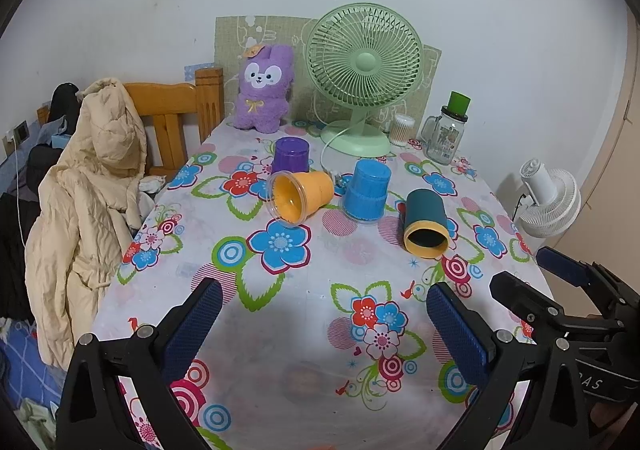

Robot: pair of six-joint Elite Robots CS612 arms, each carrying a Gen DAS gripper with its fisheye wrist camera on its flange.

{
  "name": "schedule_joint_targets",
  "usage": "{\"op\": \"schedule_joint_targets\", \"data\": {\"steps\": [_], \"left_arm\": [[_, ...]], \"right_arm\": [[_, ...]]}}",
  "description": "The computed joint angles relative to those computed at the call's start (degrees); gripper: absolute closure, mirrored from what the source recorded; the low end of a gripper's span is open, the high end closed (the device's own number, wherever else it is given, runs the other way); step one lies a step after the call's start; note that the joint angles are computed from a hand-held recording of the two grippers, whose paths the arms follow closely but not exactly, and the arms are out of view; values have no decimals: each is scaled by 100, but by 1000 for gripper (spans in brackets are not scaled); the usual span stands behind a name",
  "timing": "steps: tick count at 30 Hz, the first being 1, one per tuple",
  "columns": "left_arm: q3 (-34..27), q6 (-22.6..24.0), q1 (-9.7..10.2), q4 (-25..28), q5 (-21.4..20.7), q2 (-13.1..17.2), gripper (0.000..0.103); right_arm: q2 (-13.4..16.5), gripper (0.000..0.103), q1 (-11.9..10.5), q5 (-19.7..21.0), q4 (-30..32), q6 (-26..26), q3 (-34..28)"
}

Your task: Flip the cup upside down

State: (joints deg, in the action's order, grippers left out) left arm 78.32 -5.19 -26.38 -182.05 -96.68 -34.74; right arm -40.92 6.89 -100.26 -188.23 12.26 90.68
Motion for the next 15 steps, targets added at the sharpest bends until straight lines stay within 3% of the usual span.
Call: {"op": "schedule_joint_targets", "data": {"steps": [15], "left_arm": [[-28, -44, 25, 56, -32, 64, 0]], "right_arm": [[30, 15, -21, 54, 72, 23, -37]]}}
